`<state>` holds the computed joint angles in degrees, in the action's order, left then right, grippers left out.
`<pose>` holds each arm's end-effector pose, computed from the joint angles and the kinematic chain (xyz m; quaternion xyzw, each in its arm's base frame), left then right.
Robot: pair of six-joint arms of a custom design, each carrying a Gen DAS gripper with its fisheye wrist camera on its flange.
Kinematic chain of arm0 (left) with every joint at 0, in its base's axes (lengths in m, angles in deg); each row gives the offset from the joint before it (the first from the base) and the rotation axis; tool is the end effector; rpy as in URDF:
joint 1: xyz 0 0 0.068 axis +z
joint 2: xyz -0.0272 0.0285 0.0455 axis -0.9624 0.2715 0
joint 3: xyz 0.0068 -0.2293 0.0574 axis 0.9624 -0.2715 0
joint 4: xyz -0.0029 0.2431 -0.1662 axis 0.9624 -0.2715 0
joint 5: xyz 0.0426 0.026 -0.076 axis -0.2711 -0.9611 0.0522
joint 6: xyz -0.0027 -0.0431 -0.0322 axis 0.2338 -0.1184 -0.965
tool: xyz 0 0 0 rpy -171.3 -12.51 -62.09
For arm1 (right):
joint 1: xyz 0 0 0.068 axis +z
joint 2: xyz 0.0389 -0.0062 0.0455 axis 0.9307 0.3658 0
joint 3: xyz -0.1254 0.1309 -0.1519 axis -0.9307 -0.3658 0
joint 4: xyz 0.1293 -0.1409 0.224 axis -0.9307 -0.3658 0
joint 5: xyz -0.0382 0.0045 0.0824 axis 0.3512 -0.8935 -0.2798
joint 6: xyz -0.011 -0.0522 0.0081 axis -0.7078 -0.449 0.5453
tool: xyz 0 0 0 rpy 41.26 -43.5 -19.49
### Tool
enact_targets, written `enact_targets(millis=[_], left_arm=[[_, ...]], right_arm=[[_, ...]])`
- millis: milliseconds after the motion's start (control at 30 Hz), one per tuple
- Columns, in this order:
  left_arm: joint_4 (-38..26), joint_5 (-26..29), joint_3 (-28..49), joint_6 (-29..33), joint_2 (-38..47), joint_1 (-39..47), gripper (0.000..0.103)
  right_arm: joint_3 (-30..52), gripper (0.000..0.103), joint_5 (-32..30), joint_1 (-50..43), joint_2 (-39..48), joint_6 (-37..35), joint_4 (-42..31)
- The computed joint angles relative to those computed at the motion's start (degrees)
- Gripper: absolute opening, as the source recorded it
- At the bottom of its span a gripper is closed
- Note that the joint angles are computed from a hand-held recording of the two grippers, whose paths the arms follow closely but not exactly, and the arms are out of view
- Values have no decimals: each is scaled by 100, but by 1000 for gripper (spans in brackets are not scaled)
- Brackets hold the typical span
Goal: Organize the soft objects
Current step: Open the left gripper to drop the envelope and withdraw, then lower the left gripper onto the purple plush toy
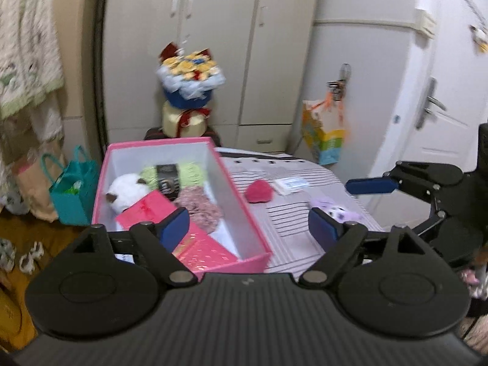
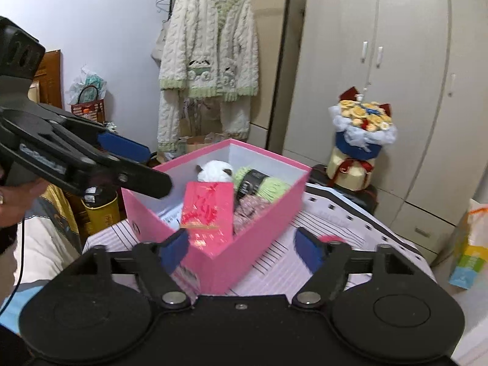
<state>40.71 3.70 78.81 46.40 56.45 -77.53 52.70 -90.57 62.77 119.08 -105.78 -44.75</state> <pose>0.3180 -0.0296 0.2089 0.1215 0.8495 -0.1447 0.4926 0.3278 -0.0125 0.1975 -0.3178 0.8044 0.1235 0.4865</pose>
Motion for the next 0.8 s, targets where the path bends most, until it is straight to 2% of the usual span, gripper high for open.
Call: enact_targets(millis=[200, 367, 567, 800], left_arm=[[276, -316, -434, 281, -372, -733, 97], [628, -547, -458, 339, -106, -1303, 101], [742, -467, 11, 235, 837, -1771, 102], [991, -209, 761, -146, 2141, -1903, 100]], right_arm=[[-824, 90, -353, -905, -804, -287, 79], [-1117, 94, -659, -1503, -875, -538, 161], [-1051, 95, -784, -1934, -263, -760, 389], [-625, 96, -746, -2106, 1042, -953, 957]])
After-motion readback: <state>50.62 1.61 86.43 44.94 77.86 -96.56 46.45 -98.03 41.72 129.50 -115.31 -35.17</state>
